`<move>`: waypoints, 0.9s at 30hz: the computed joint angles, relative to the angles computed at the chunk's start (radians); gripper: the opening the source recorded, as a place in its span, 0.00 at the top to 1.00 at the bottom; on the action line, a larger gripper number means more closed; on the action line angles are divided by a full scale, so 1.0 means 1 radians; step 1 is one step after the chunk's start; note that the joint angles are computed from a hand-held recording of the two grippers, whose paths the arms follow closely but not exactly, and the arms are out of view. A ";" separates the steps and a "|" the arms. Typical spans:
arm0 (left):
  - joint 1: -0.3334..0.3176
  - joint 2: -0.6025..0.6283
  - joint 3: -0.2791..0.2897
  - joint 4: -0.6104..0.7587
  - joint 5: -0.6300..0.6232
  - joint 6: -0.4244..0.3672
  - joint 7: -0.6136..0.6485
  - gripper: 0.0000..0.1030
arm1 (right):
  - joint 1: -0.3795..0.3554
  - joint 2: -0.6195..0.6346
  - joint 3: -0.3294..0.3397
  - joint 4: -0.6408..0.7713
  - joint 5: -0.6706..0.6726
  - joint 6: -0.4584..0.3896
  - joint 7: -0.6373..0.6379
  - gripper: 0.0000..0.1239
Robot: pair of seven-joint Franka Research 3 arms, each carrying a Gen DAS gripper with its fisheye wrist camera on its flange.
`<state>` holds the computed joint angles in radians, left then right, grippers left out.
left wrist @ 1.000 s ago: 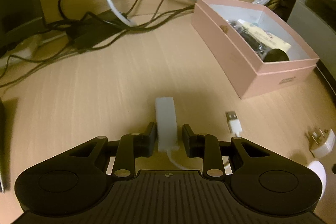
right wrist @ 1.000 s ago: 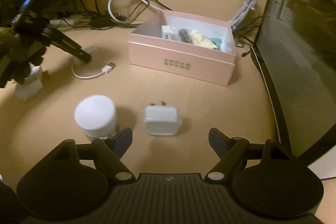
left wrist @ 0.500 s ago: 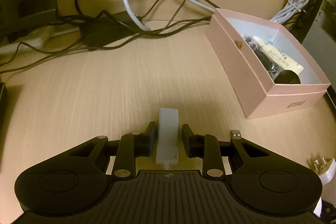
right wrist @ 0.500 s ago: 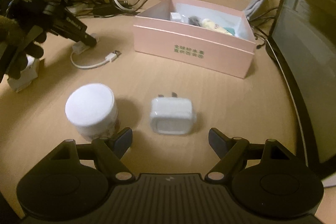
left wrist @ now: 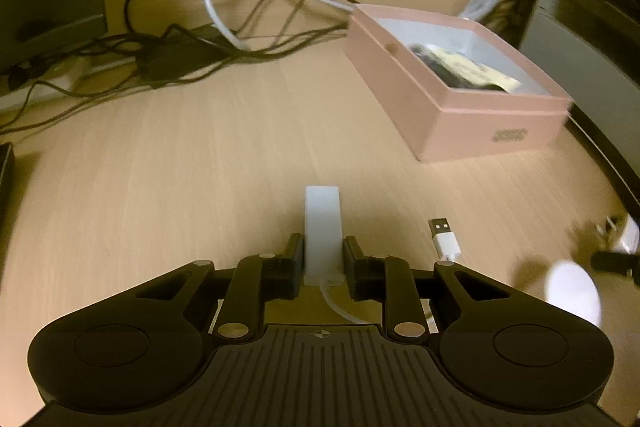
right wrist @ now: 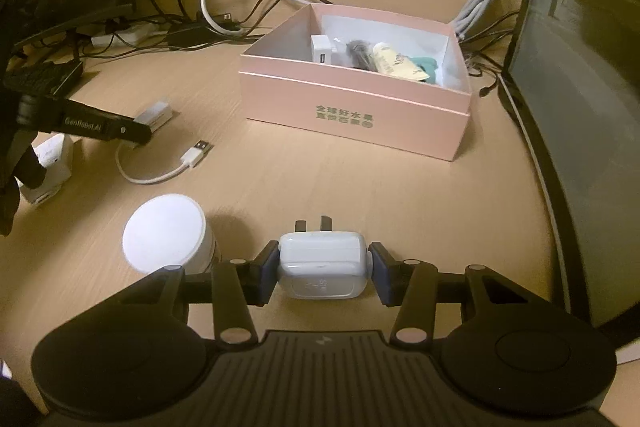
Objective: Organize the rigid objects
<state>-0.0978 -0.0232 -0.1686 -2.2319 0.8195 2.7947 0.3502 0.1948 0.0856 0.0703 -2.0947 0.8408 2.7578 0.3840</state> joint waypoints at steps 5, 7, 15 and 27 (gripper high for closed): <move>-0.009 -0.058 -0.023 -0.062 0.031 0.085 -0.074 0.76 | -0.006 -0.055 -0.015 -0.037 -0.014 -0.002 -0.043 0.62; -0.002 -0.070 -0.037 -0.064 0.067 0.112 -0.122 0.76 | -0.006 -0.073 -0.023 -0.047 -0.022 -0.001 -0.050 0.62; 0.050 -0.032 -0.046 0.126 0.380 0.192 -0.315 0.77 | 0.003 -0.086 -0.042 0.023 0.106 -0.007 -0.131 0.62; 0.041 0.340 -0.042 0.692 0.101 0.181 0.021 0.76 | 0.003 0.220 0.035 0.518 0.112 0.068 -0.070 0.59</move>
